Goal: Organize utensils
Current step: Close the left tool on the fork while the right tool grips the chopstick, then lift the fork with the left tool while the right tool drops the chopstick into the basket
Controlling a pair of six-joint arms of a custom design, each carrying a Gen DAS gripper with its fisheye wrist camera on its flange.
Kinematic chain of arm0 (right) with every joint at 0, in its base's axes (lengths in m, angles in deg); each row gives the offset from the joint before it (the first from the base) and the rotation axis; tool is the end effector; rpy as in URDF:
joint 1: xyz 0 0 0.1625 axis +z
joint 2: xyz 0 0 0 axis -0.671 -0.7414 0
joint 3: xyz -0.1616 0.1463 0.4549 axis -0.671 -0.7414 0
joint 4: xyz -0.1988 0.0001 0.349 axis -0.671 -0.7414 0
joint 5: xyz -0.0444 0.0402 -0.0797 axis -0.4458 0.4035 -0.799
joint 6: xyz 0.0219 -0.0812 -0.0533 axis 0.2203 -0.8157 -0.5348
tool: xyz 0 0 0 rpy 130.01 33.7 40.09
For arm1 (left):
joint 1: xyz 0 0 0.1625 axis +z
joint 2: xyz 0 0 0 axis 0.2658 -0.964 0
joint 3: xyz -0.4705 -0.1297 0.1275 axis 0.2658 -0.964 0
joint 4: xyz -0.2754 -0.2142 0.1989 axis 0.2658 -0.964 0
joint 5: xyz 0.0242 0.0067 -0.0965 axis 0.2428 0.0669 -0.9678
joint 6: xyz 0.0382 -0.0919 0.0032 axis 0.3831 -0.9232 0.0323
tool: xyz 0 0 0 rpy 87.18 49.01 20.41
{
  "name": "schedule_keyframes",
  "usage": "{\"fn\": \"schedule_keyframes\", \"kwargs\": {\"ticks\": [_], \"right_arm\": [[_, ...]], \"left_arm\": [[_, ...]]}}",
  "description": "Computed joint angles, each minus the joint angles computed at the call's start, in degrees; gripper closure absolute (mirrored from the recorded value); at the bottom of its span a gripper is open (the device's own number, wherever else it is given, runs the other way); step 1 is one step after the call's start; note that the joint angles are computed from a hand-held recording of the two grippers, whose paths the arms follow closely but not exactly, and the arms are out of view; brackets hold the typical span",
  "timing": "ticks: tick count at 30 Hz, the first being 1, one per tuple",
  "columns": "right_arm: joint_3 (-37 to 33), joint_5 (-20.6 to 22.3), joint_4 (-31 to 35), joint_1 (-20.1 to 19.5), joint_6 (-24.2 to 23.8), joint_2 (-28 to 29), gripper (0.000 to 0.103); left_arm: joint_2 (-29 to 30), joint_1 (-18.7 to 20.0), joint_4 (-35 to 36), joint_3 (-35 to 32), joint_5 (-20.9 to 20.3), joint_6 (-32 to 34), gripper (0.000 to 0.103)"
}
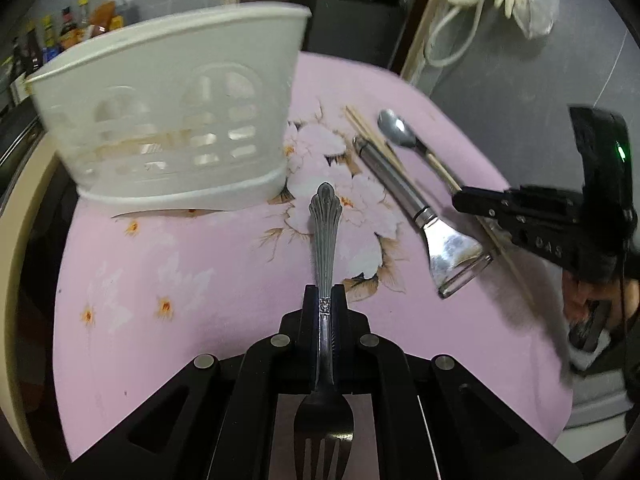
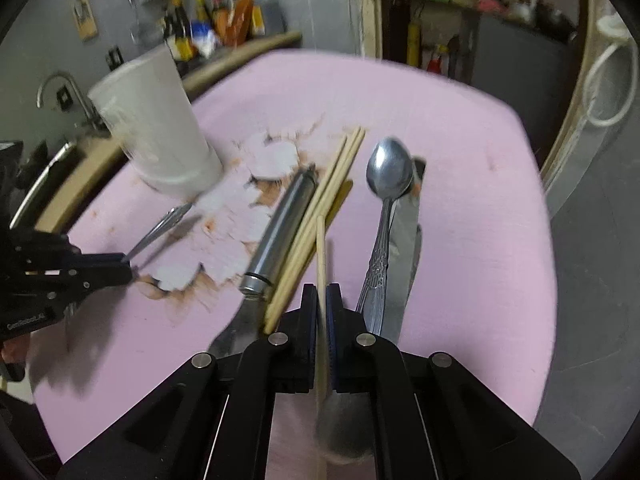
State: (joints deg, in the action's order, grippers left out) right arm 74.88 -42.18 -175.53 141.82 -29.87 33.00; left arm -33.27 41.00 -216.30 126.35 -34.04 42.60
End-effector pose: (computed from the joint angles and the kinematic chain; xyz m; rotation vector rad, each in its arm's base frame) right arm 0.2469 -0.8083 0.1098 1.3935 -2.4292 0.2021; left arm -0.1781 -0.6440 0.1736 0.0879 2.4002 -0.8445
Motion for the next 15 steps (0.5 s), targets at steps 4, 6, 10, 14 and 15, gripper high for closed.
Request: {"fn": "schedule_keyframes", "kwargs": {"ticks": [4,6,10,14,15], "right_arm": [[10.86,6.10,-14.45,-0.50,-5.19,-4.41,0.100],[14.96,8.65,-21.42,-0.55,-7.91,-5.49,0.100],[20.71,15.66,-33.70,-1.00,-11.84,-6.36,0.100],[22.80,21.58,-40.81,-1.11,-13.34,-5.87,0.100],[22.97,23.12,-41.97,-1.02,-13.21,-5.74,0.100]], "left_arm": [[1.91,-2.03,-14.49,3.42,3.58,4.88,0.100],[3.22,-3.00,-23.57,4.98,4.80,8.79,0.100],[5.53,-4.42,-35.44,5.72,8.22,13.66,0.100],[6.50,-5.29,-45.65,5.54,9.75,19.64,0.100],[6.59,-5.54,-47.79,5.32,10.09,21.23,0.100]]}}
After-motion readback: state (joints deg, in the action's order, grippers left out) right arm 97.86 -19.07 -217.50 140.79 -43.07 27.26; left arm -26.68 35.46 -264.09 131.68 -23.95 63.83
